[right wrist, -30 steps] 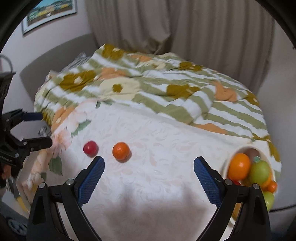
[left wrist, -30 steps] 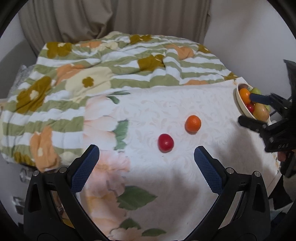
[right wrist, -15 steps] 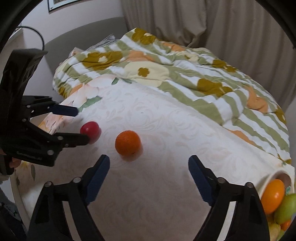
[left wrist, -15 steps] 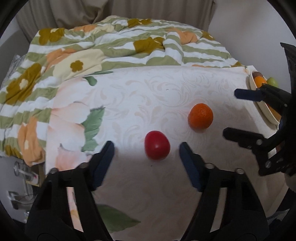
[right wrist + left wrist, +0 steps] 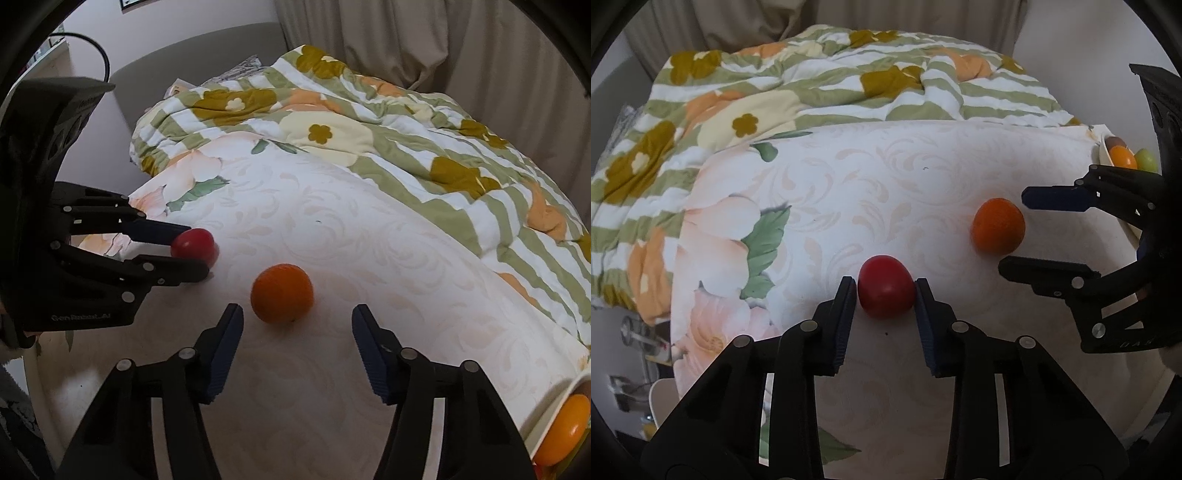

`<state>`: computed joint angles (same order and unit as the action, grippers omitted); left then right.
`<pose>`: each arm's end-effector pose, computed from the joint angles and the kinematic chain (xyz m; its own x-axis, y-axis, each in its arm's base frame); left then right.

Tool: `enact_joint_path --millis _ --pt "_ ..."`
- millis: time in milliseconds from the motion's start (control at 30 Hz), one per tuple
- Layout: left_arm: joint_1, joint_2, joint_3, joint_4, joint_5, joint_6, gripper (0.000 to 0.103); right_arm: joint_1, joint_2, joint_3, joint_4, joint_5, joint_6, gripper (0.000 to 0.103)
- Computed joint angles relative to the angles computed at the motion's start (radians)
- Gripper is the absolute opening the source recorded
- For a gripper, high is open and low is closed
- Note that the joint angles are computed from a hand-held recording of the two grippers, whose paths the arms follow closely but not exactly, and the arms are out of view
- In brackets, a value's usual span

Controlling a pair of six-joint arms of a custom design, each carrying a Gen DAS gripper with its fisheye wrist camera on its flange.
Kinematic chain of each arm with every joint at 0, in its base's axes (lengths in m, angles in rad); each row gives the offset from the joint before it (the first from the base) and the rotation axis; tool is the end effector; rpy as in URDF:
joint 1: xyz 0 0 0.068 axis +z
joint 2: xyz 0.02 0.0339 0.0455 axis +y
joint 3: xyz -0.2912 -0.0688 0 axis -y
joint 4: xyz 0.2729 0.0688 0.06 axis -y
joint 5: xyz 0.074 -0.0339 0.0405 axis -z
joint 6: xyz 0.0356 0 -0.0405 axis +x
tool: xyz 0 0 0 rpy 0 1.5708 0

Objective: Organize fruits
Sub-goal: 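Grasp the red cherry tomato with the left tool while the right tool grasps the mandarin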

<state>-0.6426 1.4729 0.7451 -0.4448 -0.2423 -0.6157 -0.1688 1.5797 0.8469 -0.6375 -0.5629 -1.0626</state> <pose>0.2271 -0.1593 0.1665 -0.8954 -0.0301 -0.4443 -0.0120 0.9990 -0.0434 0.2854 -0.0294 0.1647 -0.5027 -0.6638 -0.5538 -0.8258 0.5582 0.0805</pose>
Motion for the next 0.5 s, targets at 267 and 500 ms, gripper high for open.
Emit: enact_joint_path --millis 267,500 --pt "0.006 -0.016 -0.005 -0.016 -0.006 0.002 0.039 0.038 0.013 -0.002 0.012 0.0 0.004 0.041" --pt "0.013 -0.038 -0.016 -0.015 -0.007 0.013 0.037 0.045 -0.003 -0.009 0.029 -0.003 0.018 0.033"
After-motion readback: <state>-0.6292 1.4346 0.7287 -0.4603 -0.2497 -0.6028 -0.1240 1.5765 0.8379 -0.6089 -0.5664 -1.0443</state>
